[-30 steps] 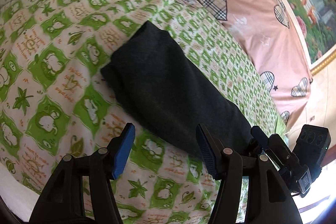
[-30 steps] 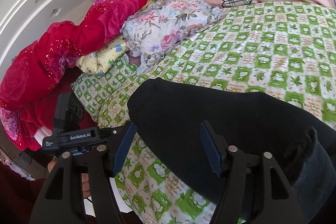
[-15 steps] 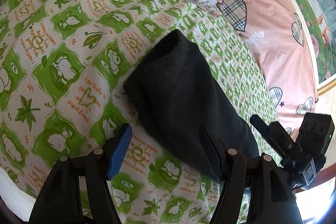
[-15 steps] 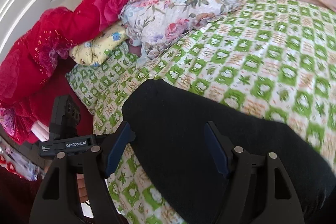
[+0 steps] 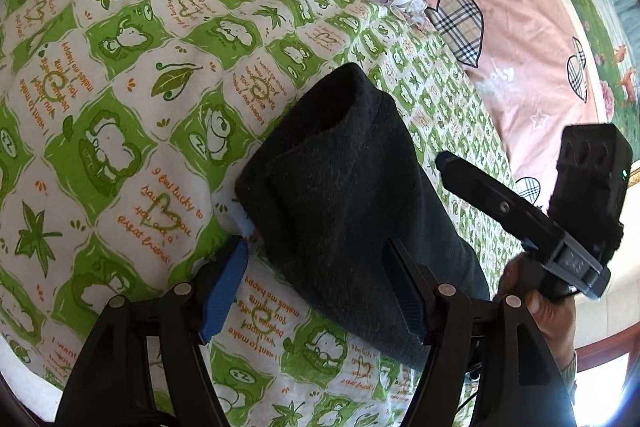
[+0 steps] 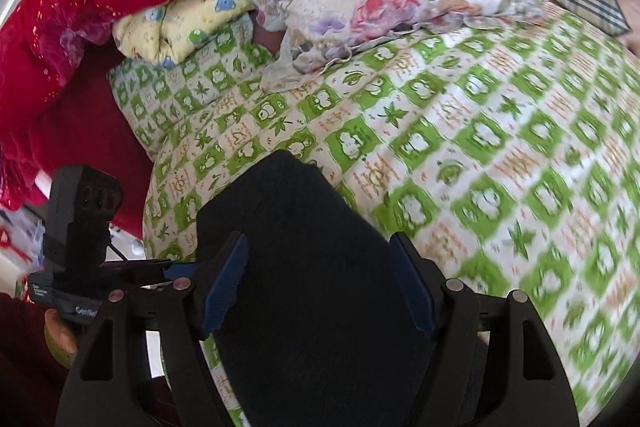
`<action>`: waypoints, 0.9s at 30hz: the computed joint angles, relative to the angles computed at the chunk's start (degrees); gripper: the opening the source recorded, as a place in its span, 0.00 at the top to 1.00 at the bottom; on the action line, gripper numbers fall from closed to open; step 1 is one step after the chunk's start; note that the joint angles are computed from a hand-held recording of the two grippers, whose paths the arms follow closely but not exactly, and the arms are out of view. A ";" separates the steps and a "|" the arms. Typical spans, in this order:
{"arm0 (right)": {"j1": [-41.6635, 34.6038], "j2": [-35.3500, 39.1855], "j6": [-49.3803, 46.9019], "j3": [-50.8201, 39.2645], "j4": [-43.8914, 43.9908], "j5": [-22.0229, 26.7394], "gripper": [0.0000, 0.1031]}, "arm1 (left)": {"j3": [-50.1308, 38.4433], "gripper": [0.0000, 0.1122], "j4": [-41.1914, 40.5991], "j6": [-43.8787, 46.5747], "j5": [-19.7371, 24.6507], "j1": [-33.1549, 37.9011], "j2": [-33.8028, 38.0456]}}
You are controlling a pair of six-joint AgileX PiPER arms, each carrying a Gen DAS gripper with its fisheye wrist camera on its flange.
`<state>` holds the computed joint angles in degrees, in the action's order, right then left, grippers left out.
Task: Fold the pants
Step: 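Grasp the folded pants end with the right gripper and lift it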
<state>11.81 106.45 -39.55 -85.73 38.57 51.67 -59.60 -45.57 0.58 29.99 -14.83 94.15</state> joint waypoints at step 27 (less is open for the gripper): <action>-2.03 4.10 -7.51 -6.07 7.02 6.43 0.81 | -5.76 0.77 14.23 -11.06 -2.93 -4.85 -1.11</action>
<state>9.78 110.56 -47.06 -91.80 45.59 58.10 -65.36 -31.33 -10.47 27.07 -19.68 93.04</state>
